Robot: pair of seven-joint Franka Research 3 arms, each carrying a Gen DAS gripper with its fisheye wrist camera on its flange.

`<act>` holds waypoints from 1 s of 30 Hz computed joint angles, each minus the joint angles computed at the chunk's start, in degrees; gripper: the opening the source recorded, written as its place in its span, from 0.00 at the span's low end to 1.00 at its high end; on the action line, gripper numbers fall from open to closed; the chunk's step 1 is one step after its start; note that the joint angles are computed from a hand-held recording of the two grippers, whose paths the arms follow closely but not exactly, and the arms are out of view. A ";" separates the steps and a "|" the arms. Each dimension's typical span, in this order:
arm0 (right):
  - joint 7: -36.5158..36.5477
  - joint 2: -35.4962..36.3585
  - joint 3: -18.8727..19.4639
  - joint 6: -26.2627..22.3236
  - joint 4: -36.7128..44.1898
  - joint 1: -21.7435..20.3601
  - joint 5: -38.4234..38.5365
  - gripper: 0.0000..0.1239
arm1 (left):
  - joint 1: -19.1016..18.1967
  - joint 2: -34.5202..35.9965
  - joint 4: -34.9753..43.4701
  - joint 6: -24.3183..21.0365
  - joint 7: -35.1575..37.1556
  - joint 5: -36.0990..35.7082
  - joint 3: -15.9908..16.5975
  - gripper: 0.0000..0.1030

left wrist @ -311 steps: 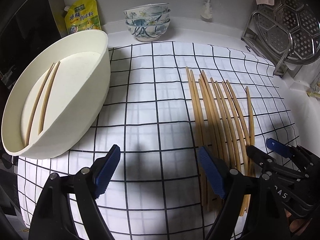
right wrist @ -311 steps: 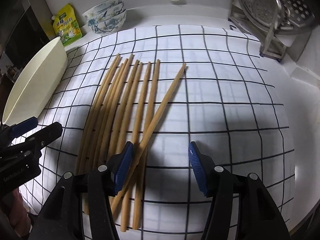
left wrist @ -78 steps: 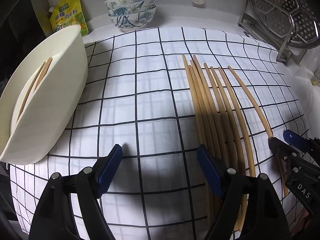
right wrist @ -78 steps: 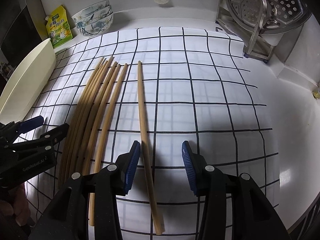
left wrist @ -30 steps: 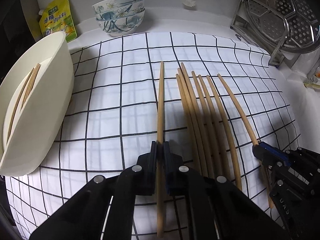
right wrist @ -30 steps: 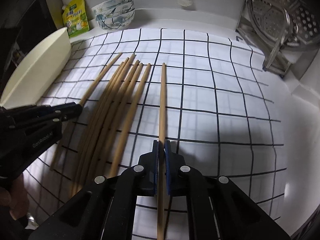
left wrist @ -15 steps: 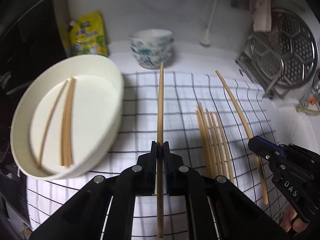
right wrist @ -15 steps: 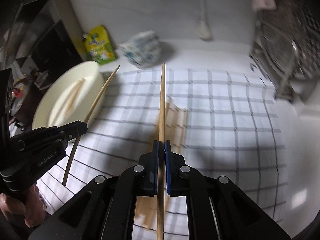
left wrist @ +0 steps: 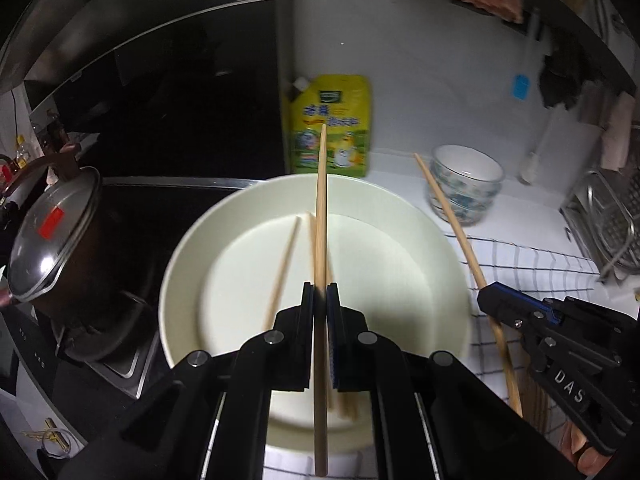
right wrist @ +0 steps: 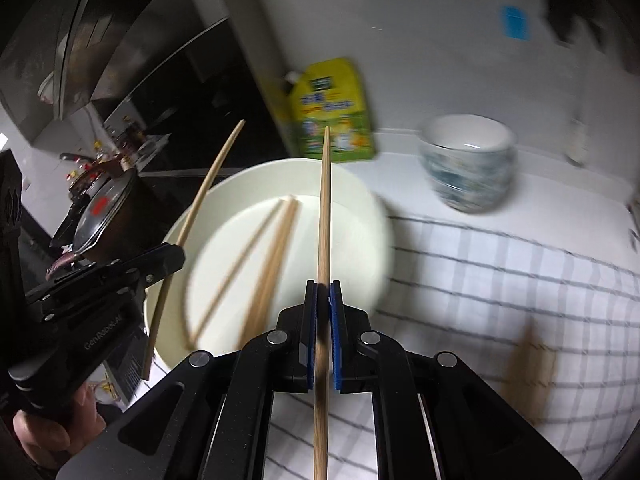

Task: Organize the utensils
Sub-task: 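Lift and carry both chopsticks over the white basin, then lower the chopsticks into the basin and open both tools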

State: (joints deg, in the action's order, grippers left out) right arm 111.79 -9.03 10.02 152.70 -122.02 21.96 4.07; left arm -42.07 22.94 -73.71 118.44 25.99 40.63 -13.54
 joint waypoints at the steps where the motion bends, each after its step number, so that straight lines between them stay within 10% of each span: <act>1: 0.38 2.00 0.41 0.04 1.93 0.08 -0.63 0.05 | 0.76 -0.26 -0.68 0.57 0.50 -0.27 0.21 0.07; 22: 10.89 16.70 -3.31 -6.07 14.04 5.86 -6.95 0.07 | 6.92 1.82 -5.53 6.21 9.38 -10.02 -0.23 0.09; 24: 11.80 16.21 -3.48 -5.72 13.57 5.95 -7.80 0.23 | 7.15 1.52 -5.91 6.26 9.09 -10.93 -0.34 0.17; 30: 14.70 13.94 -3.38 -5.19 12.21 5.91 -11.50 0.26 | 6.73 -0.96 -8.49 6.68 5.93 -8.74 0.19 0.54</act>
State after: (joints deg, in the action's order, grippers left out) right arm 126.49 4.92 6.64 147.51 -109.81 27.87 -7.43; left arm -35.34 21.98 -82.20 125.12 31.92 31.89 -13.36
